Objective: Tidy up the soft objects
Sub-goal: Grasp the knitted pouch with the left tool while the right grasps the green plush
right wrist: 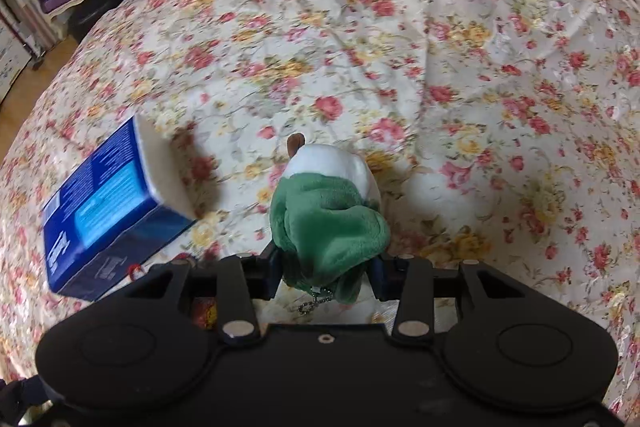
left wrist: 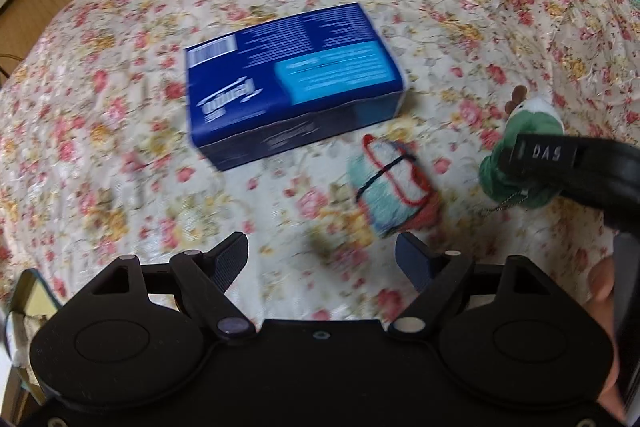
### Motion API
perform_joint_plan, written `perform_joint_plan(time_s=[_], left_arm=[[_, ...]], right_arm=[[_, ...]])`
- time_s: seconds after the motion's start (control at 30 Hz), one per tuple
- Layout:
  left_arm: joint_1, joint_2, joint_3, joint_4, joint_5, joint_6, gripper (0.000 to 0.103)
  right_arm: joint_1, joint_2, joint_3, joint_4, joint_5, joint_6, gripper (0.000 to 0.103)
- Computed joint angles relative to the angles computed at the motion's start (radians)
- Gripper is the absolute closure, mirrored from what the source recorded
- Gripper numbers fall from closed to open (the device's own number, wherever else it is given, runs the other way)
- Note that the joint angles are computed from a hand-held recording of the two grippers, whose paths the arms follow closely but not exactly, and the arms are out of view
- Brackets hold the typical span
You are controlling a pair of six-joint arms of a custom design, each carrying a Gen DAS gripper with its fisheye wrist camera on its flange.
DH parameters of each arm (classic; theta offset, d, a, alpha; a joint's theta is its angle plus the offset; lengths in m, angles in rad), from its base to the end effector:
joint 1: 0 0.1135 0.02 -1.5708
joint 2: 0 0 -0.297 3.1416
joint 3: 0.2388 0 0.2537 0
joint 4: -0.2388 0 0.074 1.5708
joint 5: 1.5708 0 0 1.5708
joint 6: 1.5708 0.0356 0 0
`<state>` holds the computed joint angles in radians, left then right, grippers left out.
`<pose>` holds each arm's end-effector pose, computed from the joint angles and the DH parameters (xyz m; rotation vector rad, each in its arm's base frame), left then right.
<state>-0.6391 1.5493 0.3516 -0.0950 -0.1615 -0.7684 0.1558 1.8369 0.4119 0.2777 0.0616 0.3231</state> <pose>0.1554 -0.1083 0.0978 -0.2144 2.8169 -0.0815 0.2358 0.0348 0.0650 0.2448 2.7043 0.0572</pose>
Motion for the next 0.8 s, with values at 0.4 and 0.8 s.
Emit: perform_joint_plan(time_s=[0.4,0.8], left_arm=[[-0.030,0.185,0.116,0.072,-0.005,0.017,0.012],[-0.023,0.378,0.179,0.136,0.043,0.045,0.053]], right_arm=[[-0.051,0.001,-0.012,0.031,0.027,-0.003,0.063],[-0.060,0.021,-0.010,0.043,0.030,0.009,0.063]])
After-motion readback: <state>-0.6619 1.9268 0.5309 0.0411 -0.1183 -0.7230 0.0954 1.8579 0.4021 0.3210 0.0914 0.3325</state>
